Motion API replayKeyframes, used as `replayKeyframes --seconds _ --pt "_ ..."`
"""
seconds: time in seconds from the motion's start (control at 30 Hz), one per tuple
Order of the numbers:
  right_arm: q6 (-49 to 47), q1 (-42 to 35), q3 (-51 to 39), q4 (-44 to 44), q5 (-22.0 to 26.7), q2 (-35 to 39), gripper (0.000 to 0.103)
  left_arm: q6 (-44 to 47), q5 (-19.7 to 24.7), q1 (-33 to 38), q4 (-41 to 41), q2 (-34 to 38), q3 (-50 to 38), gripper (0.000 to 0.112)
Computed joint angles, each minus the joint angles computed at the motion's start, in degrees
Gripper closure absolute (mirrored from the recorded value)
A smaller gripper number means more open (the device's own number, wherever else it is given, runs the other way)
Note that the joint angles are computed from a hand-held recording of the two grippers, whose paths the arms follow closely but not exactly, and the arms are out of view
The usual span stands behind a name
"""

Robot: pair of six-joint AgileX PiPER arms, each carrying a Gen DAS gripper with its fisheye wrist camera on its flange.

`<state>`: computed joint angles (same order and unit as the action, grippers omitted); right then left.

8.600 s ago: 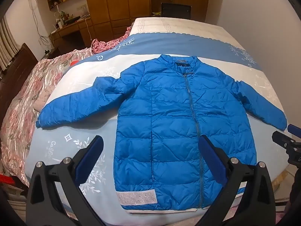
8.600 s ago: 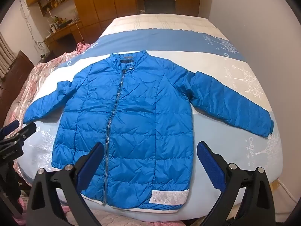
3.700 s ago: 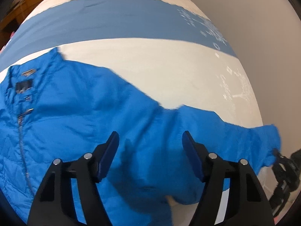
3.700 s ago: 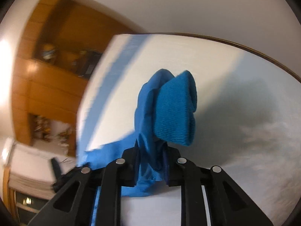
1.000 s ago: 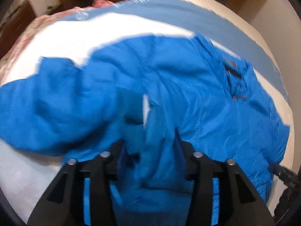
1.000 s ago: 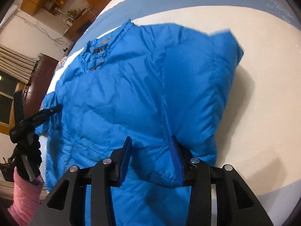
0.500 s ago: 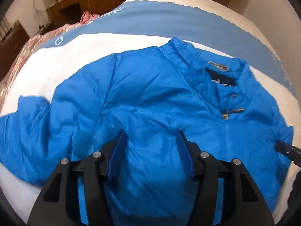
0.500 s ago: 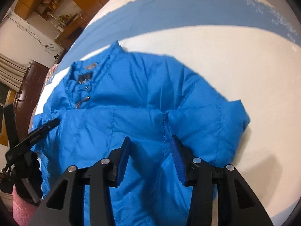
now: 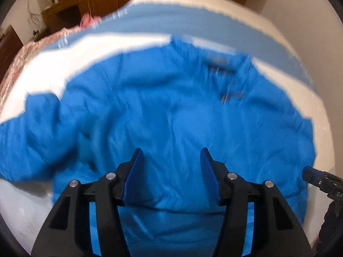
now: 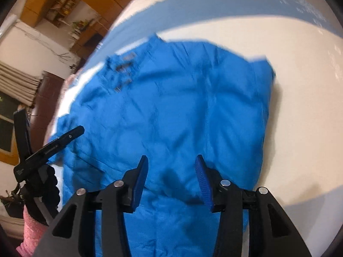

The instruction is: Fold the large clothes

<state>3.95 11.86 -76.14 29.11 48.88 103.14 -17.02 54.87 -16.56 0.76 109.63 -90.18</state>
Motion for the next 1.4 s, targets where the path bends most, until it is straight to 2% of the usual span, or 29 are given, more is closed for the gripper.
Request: replayKeyframes --seconds 0.03,0.1,0.13,0.2,0.3,0.37,0.43,0.57,0.7,0.87,0.97,1.17,1.3,1.4 --pt "0.06 0.26 0.91 0.37 -1.03 0.82 0.058 0.58 -0.49 0.24 -0.7 0.95 0.2 0.058" --pt "-3.66 0.27 4.01 4.07 -5.59 1.41 0.058 1.33 -5.54 -0.13 -0.04 0.51 3.95 0.057" --pt "-4.13 0.3 4.75 4.86 -6.57 1.28 0.058 1.16 -5.53 -0.61 1.03 0.6 3.82 0.057" --pt "-3.01 0.53 4.22 3.93 -6.04 1.37 0.058 1.64 -4.29 0.1 -0.61 1.02 2.7 0.057" --pt "1.45 0.69 1.9 0.14 -2.44 0.67 0.058 4.22 -1.49 2.15 -4.4 0.26 1.19 0.06" --pt "4.06 1.63 3.28 -1.24 -3.12 -2.75 0.056 6.54 -2.48 4.96 -7.81 -4.16 4.35 0.06" --pt "5.98 2.48 4.86 -2.33 -3.22 -6.47 0.051 7.97 -3.09 7.94 -8.69 -9.34 7.99 0.054" --pt "12.32 5.72 8.07 -7.09 -2.34 -13.57 0.049 13.84 -1.54 20.83 -10.62 -19.44 15.98 0.046" --pt "19.88 9.91 10.54 -11.13 -2.95 -17.92 0.049 19.37 0.12 38.37 -10.61 -22.71 19.8 0.046" --pt "25.66 13.8 10.86 -14.47 -3.75 -18.33 0.049 27.16 2.83 60.74 -16.83 -17.12 15.7 0.046" --pt "30.11 17.07 9.62 -17.72 -3.29 -17.04 0.049 28.93 3.74 68.67 -20.34 -11.82 10.56 0.046" --pt "35.93 21.45 6.38 -21.74 -2.27 -14.24 0.049 28.9 6.37 74.56 -28.45 -0.42 1.52 0.046" --pt "39.14 23.05 4.64 -24.34 -0.79 -13.42 0.049 29.7 6.17 76.12 -33.86 3.48 -1.59 0.04" --pt "40.75 23.6 3.52 -25.82 0.36 -12.79 0.049 28.52 5.58 75.78 -35.67 5.82 -3.99 0.04"
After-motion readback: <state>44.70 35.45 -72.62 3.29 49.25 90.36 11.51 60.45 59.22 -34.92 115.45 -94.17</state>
